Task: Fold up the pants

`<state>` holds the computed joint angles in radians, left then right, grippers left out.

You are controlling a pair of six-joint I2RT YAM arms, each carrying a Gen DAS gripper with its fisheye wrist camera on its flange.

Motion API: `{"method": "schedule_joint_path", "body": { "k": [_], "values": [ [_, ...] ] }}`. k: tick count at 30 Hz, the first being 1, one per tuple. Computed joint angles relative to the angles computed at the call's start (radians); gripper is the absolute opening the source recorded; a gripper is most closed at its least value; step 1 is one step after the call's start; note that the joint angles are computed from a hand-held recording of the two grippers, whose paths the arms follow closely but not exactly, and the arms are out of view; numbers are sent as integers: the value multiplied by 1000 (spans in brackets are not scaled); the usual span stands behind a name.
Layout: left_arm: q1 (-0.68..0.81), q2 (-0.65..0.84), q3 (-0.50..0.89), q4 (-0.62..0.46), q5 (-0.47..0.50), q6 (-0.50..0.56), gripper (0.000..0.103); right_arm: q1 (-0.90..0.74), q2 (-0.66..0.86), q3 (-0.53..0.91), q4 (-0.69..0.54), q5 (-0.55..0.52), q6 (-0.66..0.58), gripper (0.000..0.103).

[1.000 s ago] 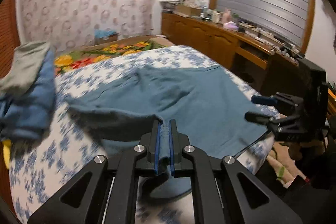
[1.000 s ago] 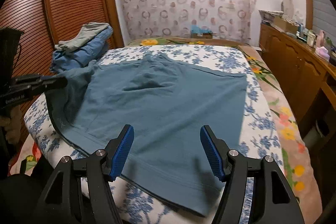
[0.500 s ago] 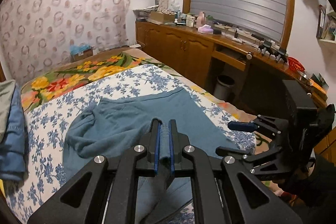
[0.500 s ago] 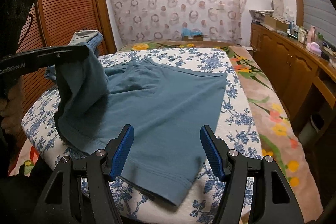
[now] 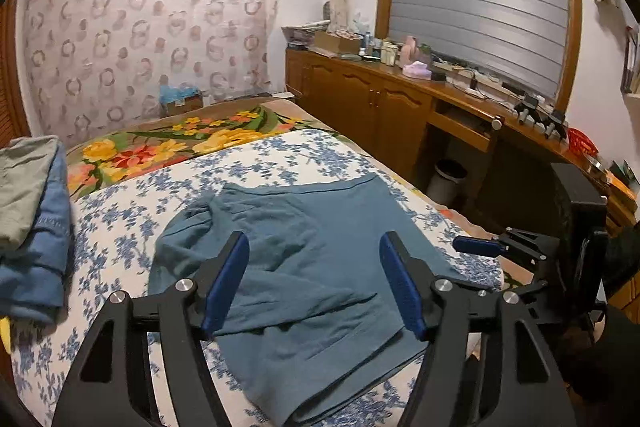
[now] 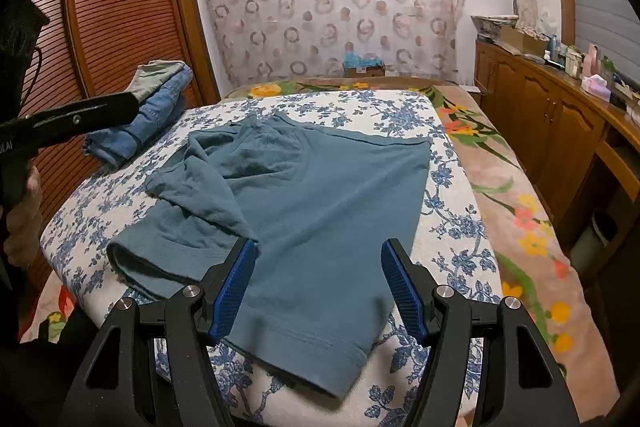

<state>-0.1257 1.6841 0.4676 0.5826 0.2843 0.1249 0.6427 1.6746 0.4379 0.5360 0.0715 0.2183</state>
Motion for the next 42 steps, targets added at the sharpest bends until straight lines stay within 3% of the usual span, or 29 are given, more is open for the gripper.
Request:
{"method": "schedule_joint_path", "body": {
  "k": [8,26,33,42],
  "values": [
    [66,83,-32,66,2,31,72,17,63,42,24,-41,7,67],
    [165,372,-29,194,16,63,72,33,242,208,-59,-138,-8,32],
    [158,392,-28,198,15,64,72,51,224,190,-19,-128,-8,12],
    [154,351,-55,216,25,63,72,69,79,57,55,-85,-27,8]
  ]
}}
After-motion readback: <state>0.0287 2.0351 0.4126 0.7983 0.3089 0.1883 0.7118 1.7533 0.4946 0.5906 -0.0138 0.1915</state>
